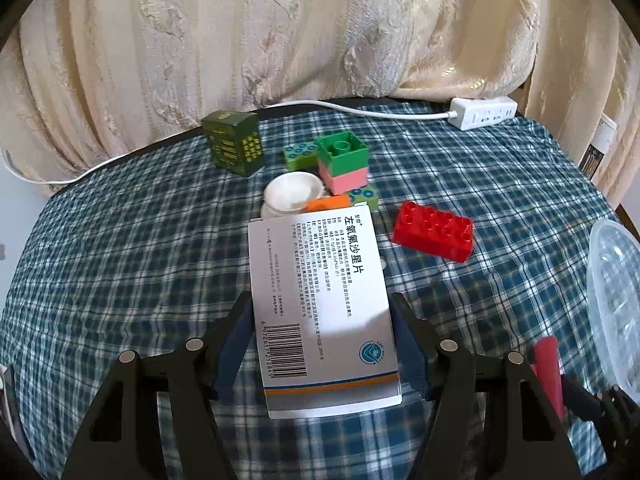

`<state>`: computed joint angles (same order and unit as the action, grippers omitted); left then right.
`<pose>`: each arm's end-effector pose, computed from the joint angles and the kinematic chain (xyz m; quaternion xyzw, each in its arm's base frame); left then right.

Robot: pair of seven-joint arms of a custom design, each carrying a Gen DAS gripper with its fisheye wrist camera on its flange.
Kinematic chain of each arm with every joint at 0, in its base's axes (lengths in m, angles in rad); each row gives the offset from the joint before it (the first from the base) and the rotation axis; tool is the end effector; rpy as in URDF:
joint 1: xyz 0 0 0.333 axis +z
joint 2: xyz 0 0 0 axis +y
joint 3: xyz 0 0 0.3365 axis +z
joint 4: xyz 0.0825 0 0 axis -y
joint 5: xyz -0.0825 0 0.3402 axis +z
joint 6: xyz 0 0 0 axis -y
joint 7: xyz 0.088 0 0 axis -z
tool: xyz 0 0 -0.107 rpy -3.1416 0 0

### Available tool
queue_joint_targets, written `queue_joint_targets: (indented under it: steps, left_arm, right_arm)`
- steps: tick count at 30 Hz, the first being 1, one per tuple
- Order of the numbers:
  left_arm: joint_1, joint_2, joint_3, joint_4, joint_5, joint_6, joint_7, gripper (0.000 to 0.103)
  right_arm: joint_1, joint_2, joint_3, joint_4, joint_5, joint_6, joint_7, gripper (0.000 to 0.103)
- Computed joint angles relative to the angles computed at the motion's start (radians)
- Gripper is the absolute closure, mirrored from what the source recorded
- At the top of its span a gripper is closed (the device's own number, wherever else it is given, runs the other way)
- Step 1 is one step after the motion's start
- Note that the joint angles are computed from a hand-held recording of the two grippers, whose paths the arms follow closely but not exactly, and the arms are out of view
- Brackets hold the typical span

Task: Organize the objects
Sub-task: 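Carry the pink tube into the clear bowl and open the right gripper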

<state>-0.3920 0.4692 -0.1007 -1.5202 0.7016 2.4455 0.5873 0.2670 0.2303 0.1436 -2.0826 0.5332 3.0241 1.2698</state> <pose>0.6201 -0.3161 0.4771 -0.6893 0.6427 -0.2042 0.2647 0.5609 0.1964 0.4414 -0.7189 0.5950 -0.1223 0.3379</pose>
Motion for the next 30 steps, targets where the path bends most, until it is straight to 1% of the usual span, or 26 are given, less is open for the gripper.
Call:
queue_joint_targets:
  steps: [3,6,7,8,9,11,13,16,20,23,27,29,30]
  left_arm:
    - [0.003,-0.031,0.005,-0.044,0.012,0.011,-0.023,0.036]
    - [0.010,-0.050,0.000,-0.071,0.017,0.017,-0.035,0.036]
    - [0.012,-0.055,-0.003,-0.078,0.018,0.021,-0.036,0.036]
    - [0.014,-0.059,-0.005,-0.084,0.019,0.025,-0.037,0.036]
    - [0.015,-0.062,-0.008,-0.088,0.020,0.028,-0.036,0.036]
    - [0.015,-0.067,-0.013,-0.093,0.022,0.034,-0.034,0.036]
    - [0.015,-0.072,-0.016,-0.099,0.025,0.039,-0.032,0.036]
    - [0.014,-0.079,-0.020,-0.106,0.027,0.044,-0.030,0.036]
    - [0.012,-0.084,-0.023,-0.107,0.028,0.046,-0.029,0.036]
    - [0.006,-0.082,-0.027,-0.101,0.031,0.046,-0.023,0.036]
    - [-0.002,-0.069,-0.036,-0.077,0.022,0.046,0.007,0.036]
    - [-0.006,-0.061,-0.040,-0.066,0.011,0.049,0.025,0.036]
    - [-0.008,-0.056,-0.042,-0.058,0.004,0.049,0.034,0.036]
  right_arm:
    - [0.000,0.001,0.000,0.001,0.001,0.001,0.000,0.046]
    - [-0.025,-0.001,0.028,0.001,0.048,0.001,-0.037,0.046]
    - [-0.017,-0.001,0.020,-0.001,0.049,0.011,-0.024,0.046]
    - [-0.031,-0.001,0.037,0.000,0.076,0.011,-0.048,0.046]
    - [-0.057,-0.002,0.068,0.001,0.125,0.011,-0.096,0.047]
    - [-0.076,-0.003,0.096,0.002,0.192,0.022,-0.163,0.047]
    - [-0.103,-0.008,0.136,0.003,0.293,0.034,-0.259,0.047]
    - [-0.118,-0.017,0.166,0.006,0.433,0.051,-0.384,0.048]
    - [-0.109,-0.037,0.154,0.009,0.551,0.029,-0.465,0.048]
    - [-0.092,-0.058,0.131,0.006,0.623,0.046,-0.519,0.048]
    - [-0.071,-0.095,0.094,-0.002,0.735,0.086,-0.600,0.048]
    - [-0.051,-0.109,0.066,-0.012,0.753,0.120,-0.601,0.048]
    - [-0.038,-0.113,0.047,-0.019,0.742,0.142,-0.583,0.048]
